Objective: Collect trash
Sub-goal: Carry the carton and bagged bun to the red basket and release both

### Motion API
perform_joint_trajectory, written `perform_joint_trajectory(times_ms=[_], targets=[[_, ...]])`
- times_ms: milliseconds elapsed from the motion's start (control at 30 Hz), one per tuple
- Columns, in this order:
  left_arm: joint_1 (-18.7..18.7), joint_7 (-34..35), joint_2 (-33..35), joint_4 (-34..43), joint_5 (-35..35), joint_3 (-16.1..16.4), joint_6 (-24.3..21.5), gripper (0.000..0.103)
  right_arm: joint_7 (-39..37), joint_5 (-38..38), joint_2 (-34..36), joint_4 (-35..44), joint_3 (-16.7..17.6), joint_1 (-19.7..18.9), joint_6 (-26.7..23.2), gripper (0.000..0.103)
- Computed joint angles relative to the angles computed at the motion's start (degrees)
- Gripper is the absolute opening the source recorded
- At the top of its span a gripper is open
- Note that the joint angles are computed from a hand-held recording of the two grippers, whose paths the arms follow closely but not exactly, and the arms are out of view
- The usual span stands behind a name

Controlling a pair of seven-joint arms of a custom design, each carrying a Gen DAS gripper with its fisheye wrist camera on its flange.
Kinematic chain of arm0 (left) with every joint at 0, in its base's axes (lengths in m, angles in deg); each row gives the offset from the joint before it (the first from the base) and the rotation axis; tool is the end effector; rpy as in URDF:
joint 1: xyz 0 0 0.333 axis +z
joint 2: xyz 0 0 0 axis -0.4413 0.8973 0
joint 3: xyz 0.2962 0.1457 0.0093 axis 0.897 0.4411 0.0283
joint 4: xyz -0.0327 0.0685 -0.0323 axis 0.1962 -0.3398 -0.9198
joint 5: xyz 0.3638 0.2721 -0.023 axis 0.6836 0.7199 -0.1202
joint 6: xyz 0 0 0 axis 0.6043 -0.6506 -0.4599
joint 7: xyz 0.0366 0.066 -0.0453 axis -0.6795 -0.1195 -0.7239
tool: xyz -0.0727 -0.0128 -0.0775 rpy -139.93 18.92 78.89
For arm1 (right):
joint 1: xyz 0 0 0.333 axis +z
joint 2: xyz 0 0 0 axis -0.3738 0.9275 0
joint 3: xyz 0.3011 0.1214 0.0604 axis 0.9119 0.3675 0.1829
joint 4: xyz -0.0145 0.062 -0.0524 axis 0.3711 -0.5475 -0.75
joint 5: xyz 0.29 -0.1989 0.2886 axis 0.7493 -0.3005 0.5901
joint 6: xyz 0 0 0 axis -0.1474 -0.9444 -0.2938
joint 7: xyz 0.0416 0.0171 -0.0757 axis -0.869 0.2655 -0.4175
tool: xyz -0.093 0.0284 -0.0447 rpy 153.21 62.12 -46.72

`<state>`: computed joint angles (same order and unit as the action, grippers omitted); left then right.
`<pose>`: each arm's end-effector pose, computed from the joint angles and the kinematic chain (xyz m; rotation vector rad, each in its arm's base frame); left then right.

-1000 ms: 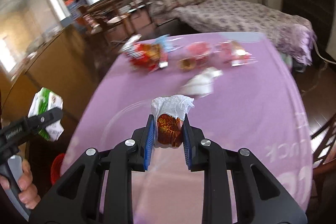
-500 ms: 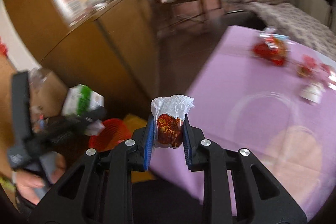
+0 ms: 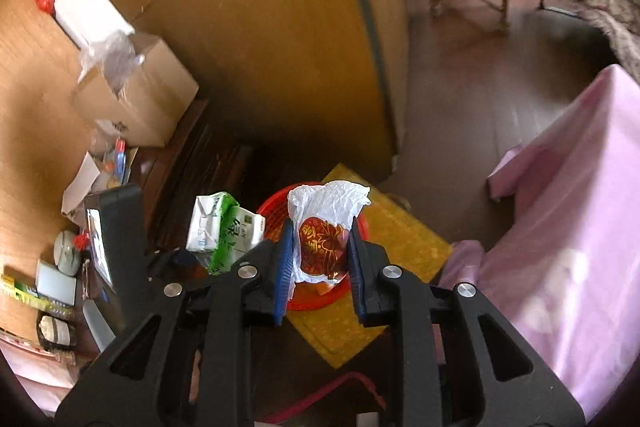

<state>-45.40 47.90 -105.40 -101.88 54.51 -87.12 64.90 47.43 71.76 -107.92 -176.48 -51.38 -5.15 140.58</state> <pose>0.4280 -0.3586 0.5437 -2.2423 1.6908 -0.5161 0.4781 0.1400 0.6071 -1.9931 1.5394 -0.0185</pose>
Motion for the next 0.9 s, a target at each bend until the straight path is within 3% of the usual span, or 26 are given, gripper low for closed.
perform_joint_trajectory(times_ms=[533, 633, 767, 900], targets=[[0.77, -0.03, 3.81, -2.26, -2.24, 1.75, -0.77, 0.076, 0.70, 0.61, 11.43, 4.11, 2.63, 1.42, -3.31, 0.027], [0.90, -0.37, 4.13, -2.34, -2.15, 1.91, -1.23, 0.077, -0.81, 3.41, 12.19, 4.10, 2.22, 1.74, -3.79, 0.030], [1.05, -1.93, 4.29, -2.67, -3.43, 2.24, -1.92, 0.080, -2.54, 9.05, 12.29, 3.93, 1.50, 1.73, -3.76, 0.053], [1.21, -3.15, 3.82, -3.13, -3.75, 2.37, -1.96, 0.082, -3.86, 9.95, 11.37, 3.48, 1.54, 1.48, -2.58, 0.053]])
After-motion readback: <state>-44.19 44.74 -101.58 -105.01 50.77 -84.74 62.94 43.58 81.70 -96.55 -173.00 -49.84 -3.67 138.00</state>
